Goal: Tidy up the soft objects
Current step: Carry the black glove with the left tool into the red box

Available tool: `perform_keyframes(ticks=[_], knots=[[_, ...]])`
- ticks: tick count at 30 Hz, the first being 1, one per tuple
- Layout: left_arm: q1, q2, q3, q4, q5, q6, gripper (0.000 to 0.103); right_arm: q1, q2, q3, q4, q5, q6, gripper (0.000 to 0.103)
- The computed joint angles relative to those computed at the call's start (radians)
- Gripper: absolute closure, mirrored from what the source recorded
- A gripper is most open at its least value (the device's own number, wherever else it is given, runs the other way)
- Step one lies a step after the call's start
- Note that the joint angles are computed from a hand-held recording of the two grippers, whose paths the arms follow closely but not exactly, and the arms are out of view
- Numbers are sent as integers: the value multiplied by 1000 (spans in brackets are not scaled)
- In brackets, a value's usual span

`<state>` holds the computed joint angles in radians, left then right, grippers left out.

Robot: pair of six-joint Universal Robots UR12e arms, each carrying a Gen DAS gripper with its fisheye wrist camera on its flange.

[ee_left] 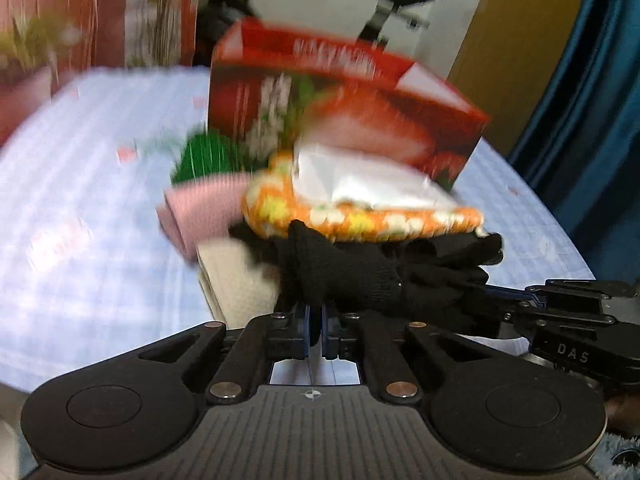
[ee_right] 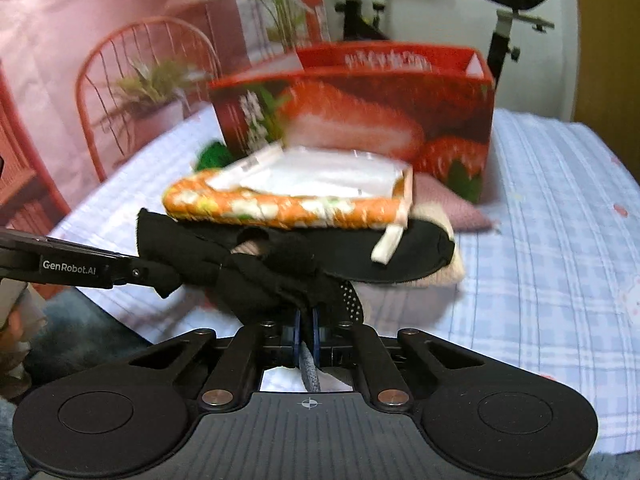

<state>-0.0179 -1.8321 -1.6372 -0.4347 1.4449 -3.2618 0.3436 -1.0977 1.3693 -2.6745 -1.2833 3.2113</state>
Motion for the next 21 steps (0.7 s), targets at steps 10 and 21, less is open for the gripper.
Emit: perform_keyframes(ticks=[10, 21], knots=[[-24, 7, -13, 200, 69, 56, 97, -11, -4, 34, -264, 33, 42, 98], [-21, -12, 17, 205, 58, 61, 97, -7, 23, -15, -320, -10, 35, 99]])
